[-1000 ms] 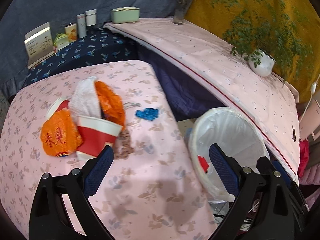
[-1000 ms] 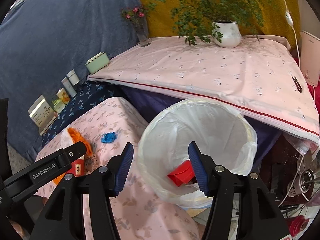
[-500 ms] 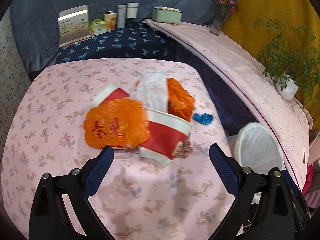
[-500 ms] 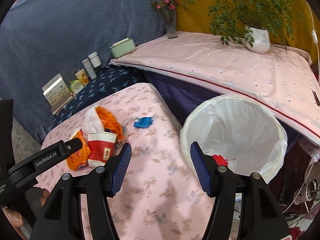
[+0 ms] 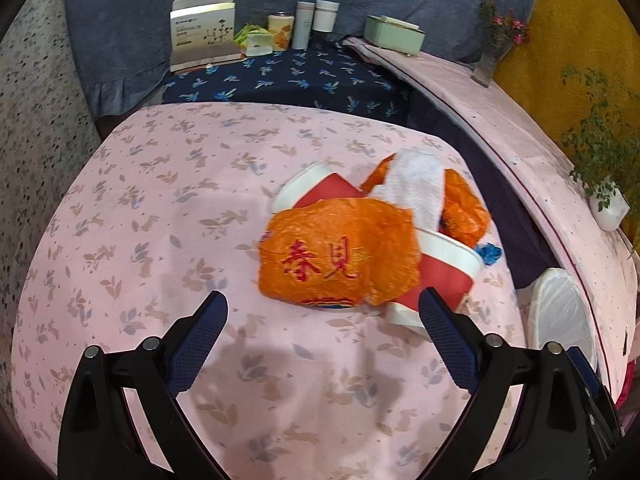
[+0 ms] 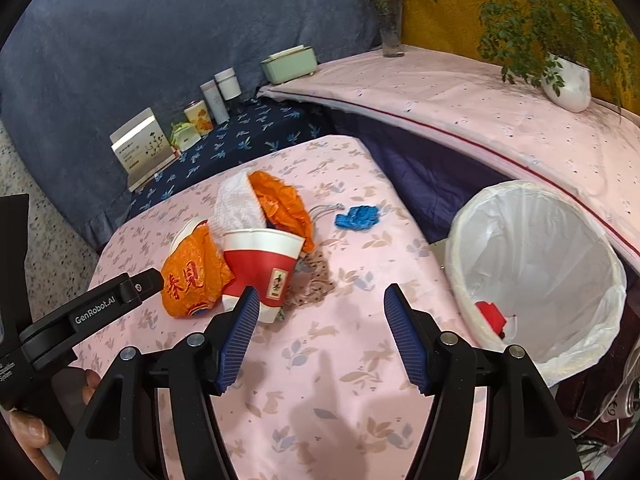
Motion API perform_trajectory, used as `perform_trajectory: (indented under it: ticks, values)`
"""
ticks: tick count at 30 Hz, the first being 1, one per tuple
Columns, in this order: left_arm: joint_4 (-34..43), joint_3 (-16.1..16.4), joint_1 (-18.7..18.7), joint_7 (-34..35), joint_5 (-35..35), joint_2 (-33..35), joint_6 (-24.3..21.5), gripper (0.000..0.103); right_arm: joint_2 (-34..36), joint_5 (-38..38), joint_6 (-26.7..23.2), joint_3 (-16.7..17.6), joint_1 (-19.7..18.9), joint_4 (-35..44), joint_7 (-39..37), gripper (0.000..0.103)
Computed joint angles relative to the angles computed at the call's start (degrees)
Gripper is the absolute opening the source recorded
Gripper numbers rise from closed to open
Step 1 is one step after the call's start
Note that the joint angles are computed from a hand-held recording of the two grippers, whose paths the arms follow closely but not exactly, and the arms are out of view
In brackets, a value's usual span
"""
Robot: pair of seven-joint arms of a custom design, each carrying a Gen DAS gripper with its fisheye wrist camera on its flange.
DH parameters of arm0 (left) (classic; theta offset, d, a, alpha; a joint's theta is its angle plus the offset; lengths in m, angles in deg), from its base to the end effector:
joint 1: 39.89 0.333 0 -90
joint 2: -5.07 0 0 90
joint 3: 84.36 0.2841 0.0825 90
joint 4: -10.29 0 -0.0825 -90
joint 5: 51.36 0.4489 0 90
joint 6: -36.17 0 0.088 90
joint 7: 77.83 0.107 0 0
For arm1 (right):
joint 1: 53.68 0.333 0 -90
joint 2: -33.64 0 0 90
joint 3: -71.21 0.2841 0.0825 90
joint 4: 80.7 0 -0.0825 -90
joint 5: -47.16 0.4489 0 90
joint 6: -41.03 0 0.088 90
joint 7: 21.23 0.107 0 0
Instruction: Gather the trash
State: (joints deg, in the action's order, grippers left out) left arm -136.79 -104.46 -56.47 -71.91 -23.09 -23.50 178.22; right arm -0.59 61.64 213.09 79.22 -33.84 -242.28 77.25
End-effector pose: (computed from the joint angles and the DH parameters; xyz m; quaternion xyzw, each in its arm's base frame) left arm 0.4014 -0.2910 0.4028 -0.8159 0.4860 -0.2308 0.2118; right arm 0.4106 0.1893 0.3908 -0.6890 0.6170 -0.1511 0.3489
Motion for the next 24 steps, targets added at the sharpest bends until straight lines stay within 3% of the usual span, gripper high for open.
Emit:
perform_trajectory:
  ticks: [11,24]
  values:
    - [-3.9,2.1,1.6,-0.1,-3.0,-1.5,4.2,0.093,11.7,1.2,2.2,-0.2,2.7,6.9,-1.0,0.063]
    - [4.8,3.8,3.4,6.9,-4.2,11.1,11.7,0.096,22.8,4.9,3.1,-1.7,4.3,14.7,-3.7,0.063]
